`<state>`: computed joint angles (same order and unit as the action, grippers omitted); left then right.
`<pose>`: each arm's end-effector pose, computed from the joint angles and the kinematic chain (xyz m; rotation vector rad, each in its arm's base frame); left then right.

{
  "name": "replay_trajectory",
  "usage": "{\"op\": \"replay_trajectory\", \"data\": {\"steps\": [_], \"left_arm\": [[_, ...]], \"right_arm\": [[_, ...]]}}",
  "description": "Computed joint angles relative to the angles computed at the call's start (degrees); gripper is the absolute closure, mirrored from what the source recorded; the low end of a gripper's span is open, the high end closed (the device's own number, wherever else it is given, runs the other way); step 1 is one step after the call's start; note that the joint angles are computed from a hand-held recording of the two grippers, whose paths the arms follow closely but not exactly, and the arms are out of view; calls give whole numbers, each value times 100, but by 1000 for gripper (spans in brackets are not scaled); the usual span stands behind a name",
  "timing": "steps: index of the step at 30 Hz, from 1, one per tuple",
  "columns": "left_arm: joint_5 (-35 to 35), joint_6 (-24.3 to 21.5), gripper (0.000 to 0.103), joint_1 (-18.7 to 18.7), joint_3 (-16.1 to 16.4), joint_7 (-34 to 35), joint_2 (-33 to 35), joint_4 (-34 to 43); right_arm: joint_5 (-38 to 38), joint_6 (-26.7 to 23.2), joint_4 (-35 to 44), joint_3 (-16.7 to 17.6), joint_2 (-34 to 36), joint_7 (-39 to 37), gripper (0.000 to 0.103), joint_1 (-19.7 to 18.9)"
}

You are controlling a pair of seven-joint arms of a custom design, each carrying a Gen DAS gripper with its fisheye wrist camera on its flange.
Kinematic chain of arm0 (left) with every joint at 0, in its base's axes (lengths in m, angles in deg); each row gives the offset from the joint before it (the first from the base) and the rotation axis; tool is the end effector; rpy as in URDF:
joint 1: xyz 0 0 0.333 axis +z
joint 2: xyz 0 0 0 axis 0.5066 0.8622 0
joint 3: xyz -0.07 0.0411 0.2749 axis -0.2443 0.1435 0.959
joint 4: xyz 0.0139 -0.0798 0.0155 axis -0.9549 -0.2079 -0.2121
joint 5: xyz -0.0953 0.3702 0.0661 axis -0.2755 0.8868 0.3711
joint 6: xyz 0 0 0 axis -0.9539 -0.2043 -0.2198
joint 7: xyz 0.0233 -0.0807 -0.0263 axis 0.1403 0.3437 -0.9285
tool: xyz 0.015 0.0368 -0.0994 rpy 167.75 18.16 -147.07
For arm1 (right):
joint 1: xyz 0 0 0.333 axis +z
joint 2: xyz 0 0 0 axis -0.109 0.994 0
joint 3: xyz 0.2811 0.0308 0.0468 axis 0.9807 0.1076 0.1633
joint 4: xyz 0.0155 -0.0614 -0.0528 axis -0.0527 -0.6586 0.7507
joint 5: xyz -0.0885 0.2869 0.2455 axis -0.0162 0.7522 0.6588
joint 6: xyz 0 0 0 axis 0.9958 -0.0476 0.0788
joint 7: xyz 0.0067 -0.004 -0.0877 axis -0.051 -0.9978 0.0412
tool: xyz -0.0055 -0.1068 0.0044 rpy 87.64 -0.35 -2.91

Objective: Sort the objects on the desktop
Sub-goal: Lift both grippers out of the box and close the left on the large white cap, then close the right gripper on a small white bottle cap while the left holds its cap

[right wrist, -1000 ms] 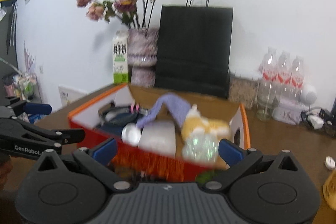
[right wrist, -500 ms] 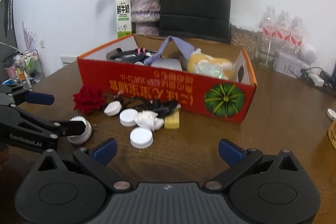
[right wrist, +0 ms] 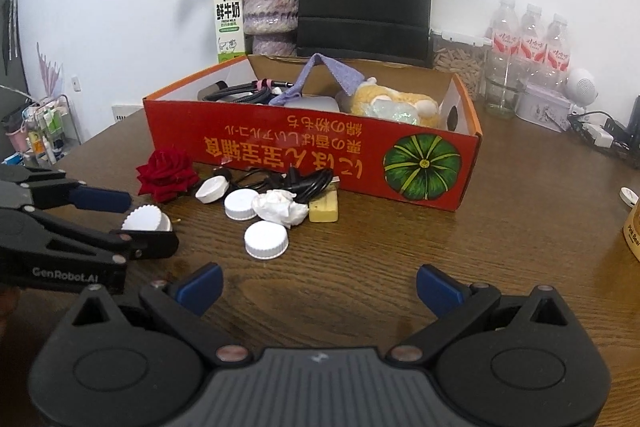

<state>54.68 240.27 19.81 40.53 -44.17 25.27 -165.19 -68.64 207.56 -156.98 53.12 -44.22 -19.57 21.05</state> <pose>0.5879 -0.2228 0.4597 -1.7471 1.6148 -0.7119 0.6630 0.3605 0.4378 -2.0384 1.0169 -0.4675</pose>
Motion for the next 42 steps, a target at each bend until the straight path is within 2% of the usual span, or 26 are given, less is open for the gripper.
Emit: {"op": "replay_trajectory", "data": {"steps": [2, 10, 19, 23, 27, 31, 35, 38, 41, 42], "left_arm": [[-64, 71, 61, 18, -3, 28, 2, -16], [128, 328, 62, 47, 45, -311, -90, -134], [580, 288, 62, 111, 54, -872, -335, -261], [700, 224, 62, 185, 39, -1099, -425, -316], [663, 194, 62, 257, 20, -1173, -466, -393], [677, 197, 62, 294, 7, -1236, -500, -440], [688, 222, 62, 322, -1, -1270, -517, -464], [699, 230, 62, 331, -5, -1290, -507, -463], [695, 226, 62, 336, -8, -1292, -519, -474], [699, 226, 62, 338, -8, -1298, -525, -481]], "right_arm": [[-12, -28, 27, -14, 17, 17, 0, 13], [-71, -150, 208, -11, 137, 43, 0, 57], [-169, -345, 646, -24, 411, 108, 0, 141], [-335, -438, 955, -216, 606, 444, 1, 297], [-437, -586, 1411, -230, 892, 660, 7, 323], [-552, -759, 1799, -230, 1134, 775, 17, 344], [-576, -842, 1976, -157, 1247, 731, 24, 324], [-627, -840, 2029, -188, 1288, 741, 32, 358], [-607, -795, 2031, -146, 1294, 693, 47, 339], [-604, -762, 2001, -141, 1278, 671, 56, 339]]}}
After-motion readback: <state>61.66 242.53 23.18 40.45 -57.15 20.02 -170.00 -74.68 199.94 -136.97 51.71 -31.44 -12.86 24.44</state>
